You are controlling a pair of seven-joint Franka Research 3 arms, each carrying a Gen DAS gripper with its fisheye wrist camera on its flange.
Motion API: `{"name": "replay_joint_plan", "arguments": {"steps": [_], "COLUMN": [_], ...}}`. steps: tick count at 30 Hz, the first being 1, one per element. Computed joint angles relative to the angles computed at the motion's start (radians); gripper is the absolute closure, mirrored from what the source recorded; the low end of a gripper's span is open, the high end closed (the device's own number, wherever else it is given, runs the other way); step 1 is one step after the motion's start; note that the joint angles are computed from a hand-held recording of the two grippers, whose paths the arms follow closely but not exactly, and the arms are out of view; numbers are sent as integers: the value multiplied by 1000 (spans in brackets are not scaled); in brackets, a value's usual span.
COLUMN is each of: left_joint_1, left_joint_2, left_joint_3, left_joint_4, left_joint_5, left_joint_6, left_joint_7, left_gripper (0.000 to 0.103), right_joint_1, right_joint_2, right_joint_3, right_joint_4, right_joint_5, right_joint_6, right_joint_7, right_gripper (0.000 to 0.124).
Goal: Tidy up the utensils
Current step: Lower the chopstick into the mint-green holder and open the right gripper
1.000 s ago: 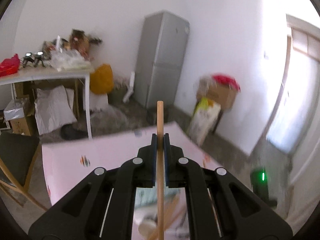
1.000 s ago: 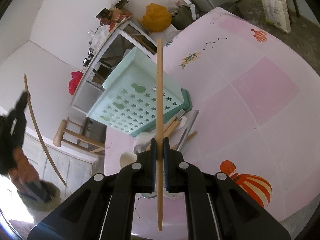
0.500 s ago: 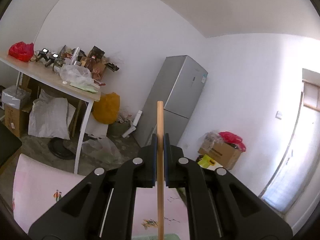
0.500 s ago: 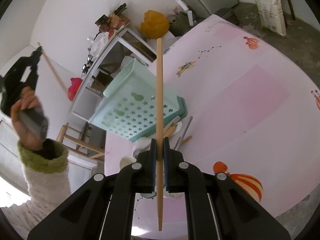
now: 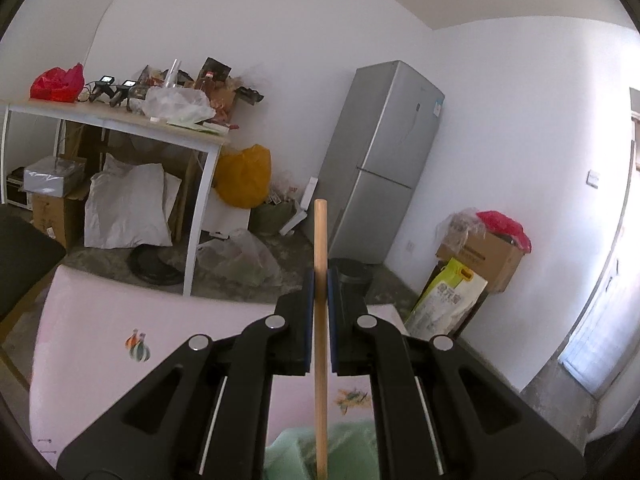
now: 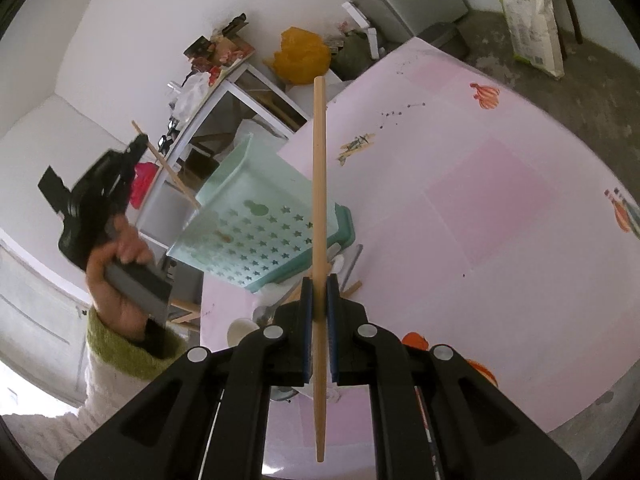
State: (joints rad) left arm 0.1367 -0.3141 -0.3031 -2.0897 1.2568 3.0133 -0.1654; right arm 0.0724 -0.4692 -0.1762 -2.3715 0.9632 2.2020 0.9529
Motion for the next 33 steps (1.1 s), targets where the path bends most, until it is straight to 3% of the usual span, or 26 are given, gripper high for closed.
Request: {"name": "replay_joint_plan", "arguments": {"steps": [5, 8, 14, 18, 23, 27, 33], "left_joint_1": [-27, -89, -115, -166, -233, -273, -291], "left_joint_2": [-90, -143, -284, -414, -568, -662, -760], "left_joint_3": [34, 80, 86, 95, 83, 57, 19], "left_joint_4": [-121, -199, -338, -446, -563, -631, -692], "left_joint_5": [-125, -260, -378, -459, -559, -647, -744], "left_joint_6": [19, 6, -7, -56, -163, -254, -313], "left_joint_7": [101, 224, 332, 401, 480, 520, 560], "left_gripper": [97, 79, 60, 51, 43, 42, 41], "right_joint_1": [16, 36, 77, 110, 153, 186, 227], "right_joint_2": [-10, -8, 31, 68, 154, 218, 311], "right_joint_3": [10, 9, 4, 16, 57, 115, 186], "right_joint_4": [22, 51, 151, 234, 353, 409, 460], "right_joint_5": [3, 24, 86, 162, 260, 298, 248], "right_joint_6": [30, 43, 48, 92, 191, 333, 513], "right_joint_7": [-45, -80, -149, -222, -294, -346, -342], "right_gripper": [117, 117, 117, 117, 117, 117, 117]}}
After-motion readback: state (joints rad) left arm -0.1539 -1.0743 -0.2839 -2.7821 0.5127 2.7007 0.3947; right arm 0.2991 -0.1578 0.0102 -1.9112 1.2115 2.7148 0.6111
